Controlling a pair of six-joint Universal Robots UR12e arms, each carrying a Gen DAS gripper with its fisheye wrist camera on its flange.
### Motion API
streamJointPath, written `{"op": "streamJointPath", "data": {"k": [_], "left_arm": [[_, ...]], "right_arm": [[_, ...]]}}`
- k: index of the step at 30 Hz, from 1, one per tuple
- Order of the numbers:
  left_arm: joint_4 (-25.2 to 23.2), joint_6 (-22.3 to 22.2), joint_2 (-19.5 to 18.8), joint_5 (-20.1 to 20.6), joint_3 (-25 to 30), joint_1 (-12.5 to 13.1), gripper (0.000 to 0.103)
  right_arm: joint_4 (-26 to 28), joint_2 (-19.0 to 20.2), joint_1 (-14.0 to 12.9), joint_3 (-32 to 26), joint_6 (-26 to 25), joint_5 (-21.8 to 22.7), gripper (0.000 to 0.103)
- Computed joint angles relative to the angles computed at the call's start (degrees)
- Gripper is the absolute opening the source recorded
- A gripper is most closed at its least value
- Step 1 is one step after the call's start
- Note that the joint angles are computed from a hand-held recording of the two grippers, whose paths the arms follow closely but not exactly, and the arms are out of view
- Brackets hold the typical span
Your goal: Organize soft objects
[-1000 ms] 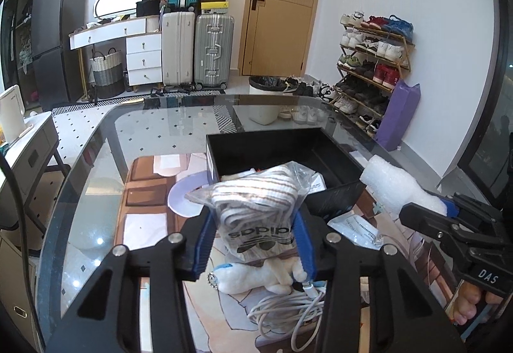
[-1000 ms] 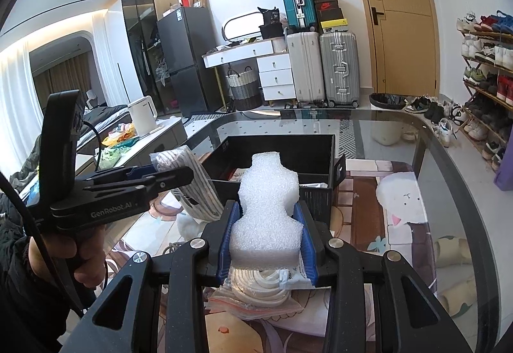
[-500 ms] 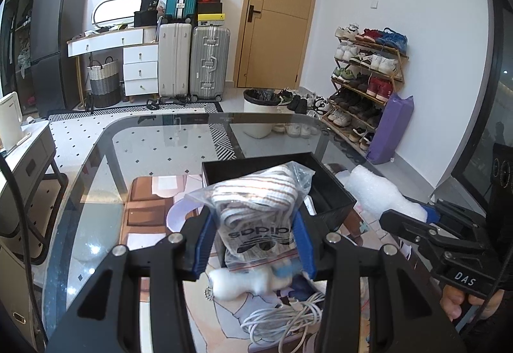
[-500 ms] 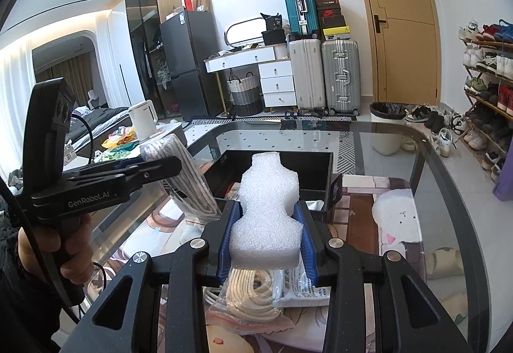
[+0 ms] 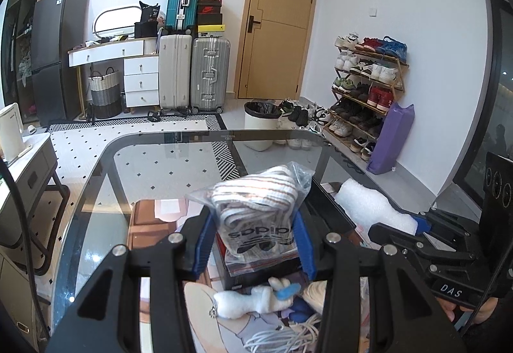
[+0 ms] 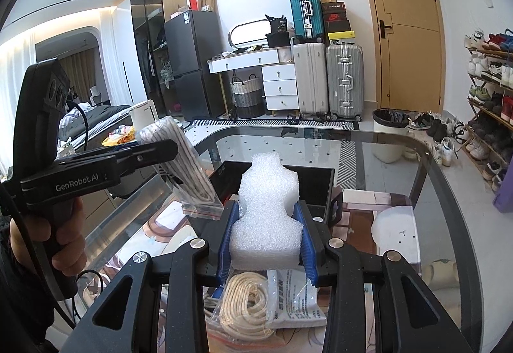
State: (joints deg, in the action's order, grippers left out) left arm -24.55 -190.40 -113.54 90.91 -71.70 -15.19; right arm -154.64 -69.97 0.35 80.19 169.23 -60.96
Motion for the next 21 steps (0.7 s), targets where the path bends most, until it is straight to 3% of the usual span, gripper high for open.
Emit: {"op": "streamJointPath", "data": {"k": [9, 21], "left_arm": [[-0.75, -0.08, -1.83, 0.47, 2.61, 0.16, 0.044], [-5.37, 0.17, -5.46, 0.33, 7.43, 0.17, 0.044]], "right_arm": [[2.23, 1.53, 0.44, -2.63, -1.50, -0.61, 0.036], [6.75, 4.98, 1.00, -7.58, -3.39, -1.92, 0.036]]}}
